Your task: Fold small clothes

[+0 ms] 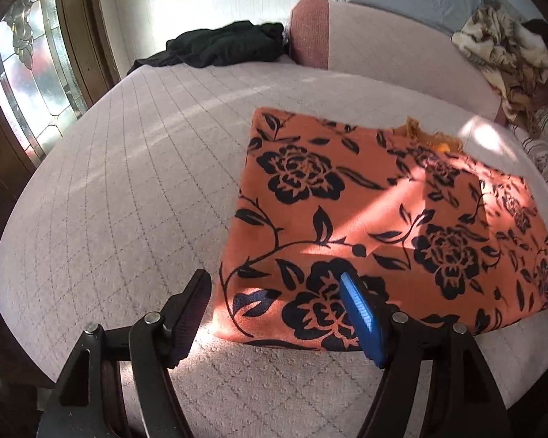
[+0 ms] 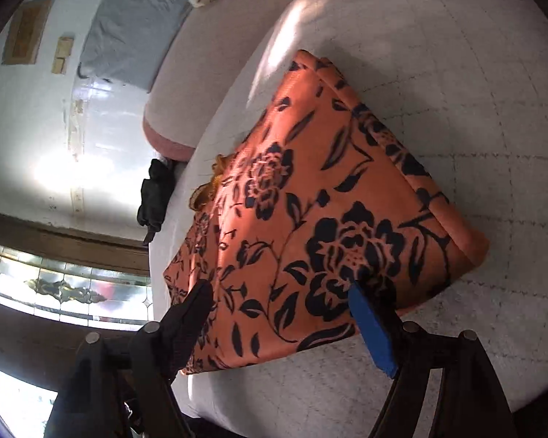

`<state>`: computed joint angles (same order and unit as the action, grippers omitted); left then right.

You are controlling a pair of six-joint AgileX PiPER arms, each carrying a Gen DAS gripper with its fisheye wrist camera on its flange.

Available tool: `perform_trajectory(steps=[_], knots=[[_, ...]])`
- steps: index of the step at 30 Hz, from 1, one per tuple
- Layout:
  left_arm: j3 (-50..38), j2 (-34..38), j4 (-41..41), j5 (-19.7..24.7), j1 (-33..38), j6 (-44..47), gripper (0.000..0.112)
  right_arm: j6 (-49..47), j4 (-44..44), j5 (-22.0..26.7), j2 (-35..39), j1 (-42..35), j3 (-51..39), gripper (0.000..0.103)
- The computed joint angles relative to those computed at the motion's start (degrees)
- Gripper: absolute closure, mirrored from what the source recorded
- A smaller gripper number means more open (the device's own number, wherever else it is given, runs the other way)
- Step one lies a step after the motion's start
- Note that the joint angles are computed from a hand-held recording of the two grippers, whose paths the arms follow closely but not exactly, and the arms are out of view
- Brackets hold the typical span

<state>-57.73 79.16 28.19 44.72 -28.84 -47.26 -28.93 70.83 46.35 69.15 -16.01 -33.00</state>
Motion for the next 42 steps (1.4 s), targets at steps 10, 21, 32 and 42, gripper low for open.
perform_trajectory(steps=[10,21,32,42], knots=[[0.62,0.62,-0.34,1.71,2.66,0.95,0.035,-1.02,-3.35,0.02,1.03,-3.98,-0.03,0.022],[0.97,5.21,2.81,-0.01,3.89,-1.16,0.034,-1.71,5.67,-0.41,15.56,16.43,-18.99,0.02],[2.61,4.82,0.43,-3.96,6.48,0.57,0.028,25.9,-10.44,-6.95,46.8,21.72,-55.92,0.02],[4.46,2.82,2.41,-4.64,5.7,-2.54,0.028,-0.46,7.12,-8.31,13.84,20.51,-15.14,0.02]])
